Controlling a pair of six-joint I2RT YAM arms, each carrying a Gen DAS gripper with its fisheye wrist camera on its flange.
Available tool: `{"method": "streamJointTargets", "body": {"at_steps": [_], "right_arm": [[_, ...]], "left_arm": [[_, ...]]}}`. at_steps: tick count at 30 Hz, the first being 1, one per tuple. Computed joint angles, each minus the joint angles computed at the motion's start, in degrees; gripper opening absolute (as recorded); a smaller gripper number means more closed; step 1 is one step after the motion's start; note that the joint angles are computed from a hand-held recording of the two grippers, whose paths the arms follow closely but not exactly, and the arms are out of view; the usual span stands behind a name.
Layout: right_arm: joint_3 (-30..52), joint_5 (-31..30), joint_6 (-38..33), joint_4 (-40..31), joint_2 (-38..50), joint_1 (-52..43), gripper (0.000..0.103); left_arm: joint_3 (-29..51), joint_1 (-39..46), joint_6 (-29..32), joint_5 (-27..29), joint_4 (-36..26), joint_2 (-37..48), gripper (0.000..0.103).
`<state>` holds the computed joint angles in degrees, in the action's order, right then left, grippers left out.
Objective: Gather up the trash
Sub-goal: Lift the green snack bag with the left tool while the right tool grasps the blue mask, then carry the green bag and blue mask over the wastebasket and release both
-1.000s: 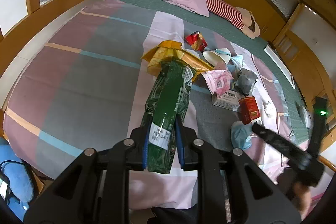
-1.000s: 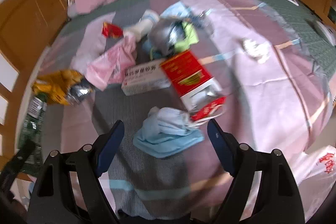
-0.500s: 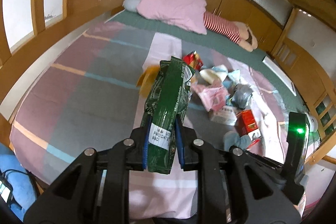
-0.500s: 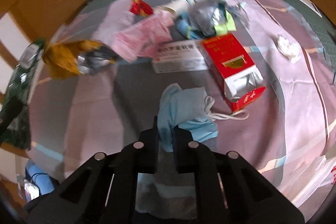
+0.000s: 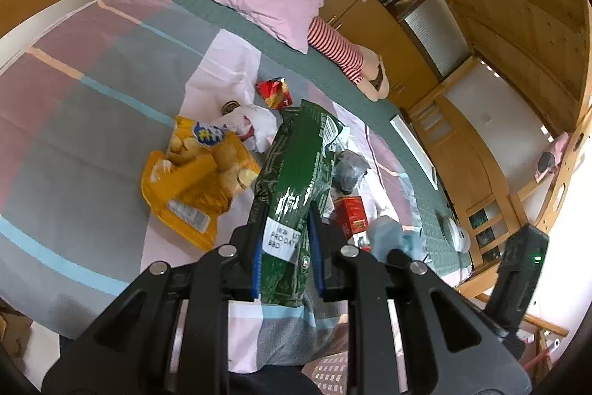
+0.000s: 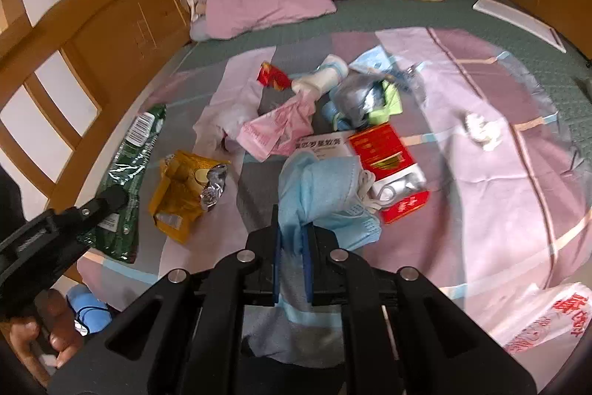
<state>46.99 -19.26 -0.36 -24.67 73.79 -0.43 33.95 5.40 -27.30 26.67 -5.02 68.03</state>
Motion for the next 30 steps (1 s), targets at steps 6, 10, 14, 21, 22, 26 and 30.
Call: {"method": "streamJointTargets", "body": {"at_steps": [6, 10, 14, 21, 22, 26, 30], "right_arm": [[-1.3, -0.3, -7.7, -6.9, -11.1, -6.5, 0.01], [-3.4, 4.9, -15.7, -10.5, -22.2, -8.7, 0.01], [-4.2, 5.7, -22.4, -13.0, -30.6, -13.2, 0.01], [-2.0, -13.1, -34.6, -19.1, -37.0, -37.1, 0.01], [-1.5, -15.4, -36.1, -20.1, -36.7, -39.9, 0.01], [2.2, -28.6, -48.2, -29.2, -32.2, -56.6, 0.01], [4.3, -33.2, -57.5, -35.4, -27.8, -64.9, 0.01]], "left_arm": [[0.4, -11.0, 3.4, -20.2, -3.8, -4.1, 0.021], [3.3, -24.1, 3.3, -41.0, -13.2, -8.1, 0.021], [7.2, -37.6, -4.2, -51.9, -22.3, -9.3, 0.021], [14.7, -59.2, -16.1, -65.0, -34.6, -6.8, 0.021], [16.0, -61.8, -17.7, -66.3, -35.9, -5.8, 0.021], [22.0, -70.7, -22.3, -69.3, -40.1, -0.1, 0.021], [25.6, -75.5, -25.1, -69.2, -41.6, 5.4, 0.021]]}}
